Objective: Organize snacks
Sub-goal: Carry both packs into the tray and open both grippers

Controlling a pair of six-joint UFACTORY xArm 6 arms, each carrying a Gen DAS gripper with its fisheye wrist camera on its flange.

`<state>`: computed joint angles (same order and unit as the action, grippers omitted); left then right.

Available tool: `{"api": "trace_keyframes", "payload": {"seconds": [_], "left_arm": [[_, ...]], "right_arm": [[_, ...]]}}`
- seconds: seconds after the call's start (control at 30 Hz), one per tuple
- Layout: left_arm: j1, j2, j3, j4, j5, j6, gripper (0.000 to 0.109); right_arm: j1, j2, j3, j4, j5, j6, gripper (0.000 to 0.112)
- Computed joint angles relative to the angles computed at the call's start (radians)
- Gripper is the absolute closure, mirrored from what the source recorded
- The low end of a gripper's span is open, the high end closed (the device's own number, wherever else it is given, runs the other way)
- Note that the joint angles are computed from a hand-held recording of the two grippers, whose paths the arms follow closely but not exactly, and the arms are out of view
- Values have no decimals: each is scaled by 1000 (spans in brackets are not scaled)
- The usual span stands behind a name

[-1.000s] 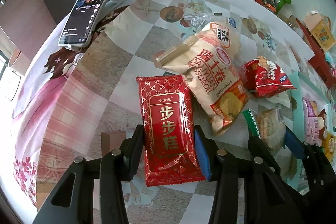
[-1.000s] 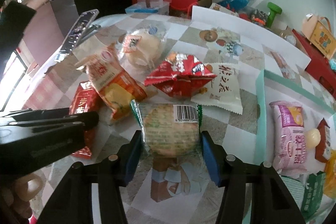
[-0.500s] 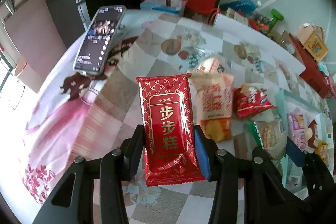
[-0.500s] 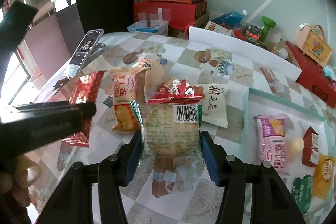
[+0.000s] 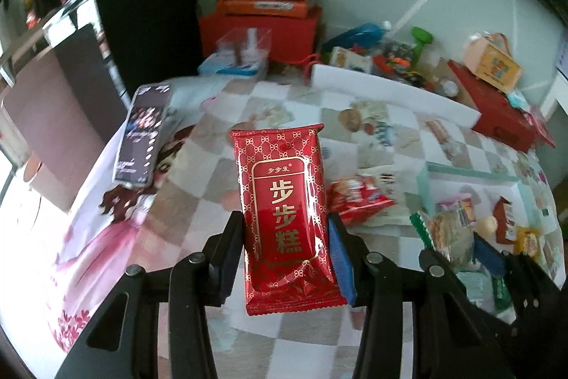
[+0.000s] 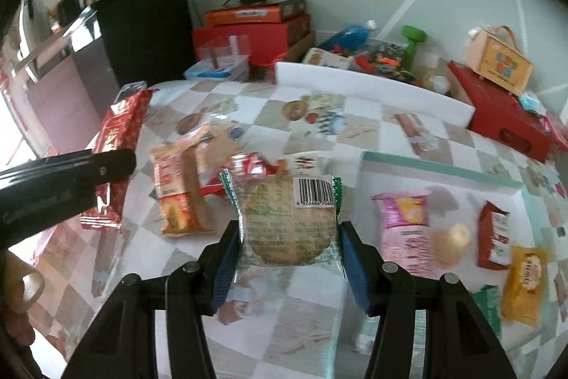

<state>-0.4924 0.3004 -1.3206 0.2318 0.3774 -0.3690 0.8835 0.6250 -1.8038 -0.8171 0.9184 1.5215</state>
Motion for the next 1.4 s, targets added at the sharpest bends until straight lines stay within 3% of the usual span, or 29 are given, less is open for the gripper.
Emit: {"api": "trace_keyframes", "payload": {"seconds": [0.4,0.73,0.97,1.4], "left_arm": [[-112,27,-49,39,-7,55,61],[-188,76,-107,27,21,99,61],[-237,132,-159,-21,41,166,61],[-308,241,-255,-155,24,313,61]], "right_arm": [[-31,-285,385,-83,-1,278,54],[-40,-472,618,-98,60,437,54],[-46,-558,730,-52,109,494,54],[-82,-614,835,-29,32,561,54]]}}
